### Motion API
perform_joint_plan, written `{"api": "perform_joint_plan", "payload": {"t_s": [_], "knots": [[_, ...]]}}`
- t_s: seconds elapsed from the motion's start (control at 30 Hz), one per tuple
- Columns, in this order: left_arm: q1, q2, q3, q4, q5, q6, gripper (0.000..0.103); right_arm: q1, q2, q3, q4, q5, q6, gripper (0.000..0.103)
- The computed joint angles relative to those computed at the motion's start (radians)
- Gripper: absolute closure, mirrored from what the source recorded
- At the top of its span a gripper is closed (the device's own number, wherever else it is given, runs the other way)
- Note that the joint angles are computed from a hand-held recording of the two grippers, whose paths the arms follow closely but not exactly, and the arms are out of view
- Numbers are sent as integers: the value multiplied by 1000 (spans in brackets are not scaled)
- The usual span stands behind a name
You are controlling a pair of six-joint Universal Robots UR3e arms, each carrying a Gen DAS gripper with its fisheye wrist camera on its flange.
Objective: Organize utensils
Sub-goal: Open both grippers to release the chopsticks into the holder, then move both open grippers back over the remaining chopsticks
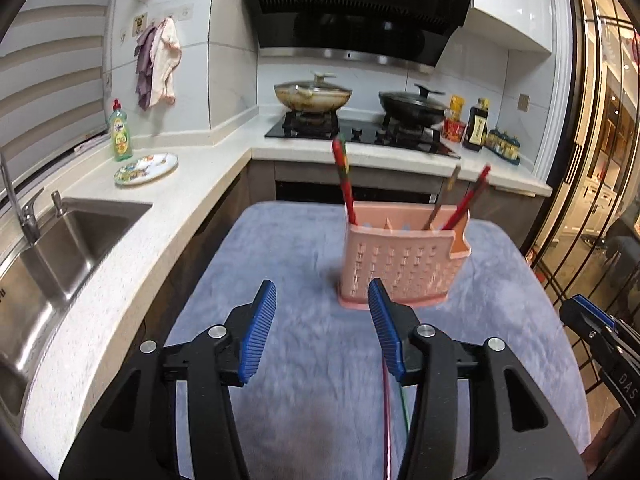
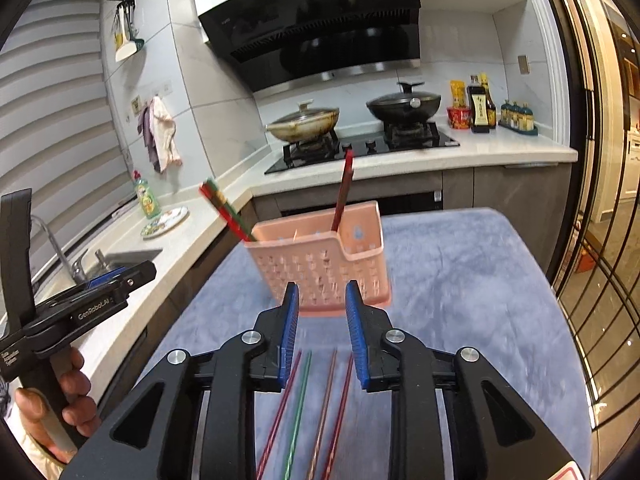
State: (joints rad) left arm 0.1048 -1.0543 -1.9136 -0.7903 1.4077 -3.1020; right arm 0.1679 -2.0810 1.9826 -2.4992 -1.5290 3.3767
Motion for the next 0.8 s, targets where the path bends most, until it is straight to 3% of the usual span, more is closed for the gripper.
{"api": "perform_joint_plan", "payload": {"t_s": [0.1, 0.33, 0.7, 0.8], "knots": [[14, 81, -87, -34, -6, 17, 57, 74, -52, 90, 13, -67, 21, 73], [45, 242, -238, -130, -26, 52, 57, 204, -106, 249, 32, -152, 104, 73], [63, 404, -362, -250, -34, 87, 53, 352, -31, 373, -51, -238, 222, 73], [70, 444, -387, -281, -37, 95, 44, 372, -12, 394, -74, -248, 244, 73]]}}
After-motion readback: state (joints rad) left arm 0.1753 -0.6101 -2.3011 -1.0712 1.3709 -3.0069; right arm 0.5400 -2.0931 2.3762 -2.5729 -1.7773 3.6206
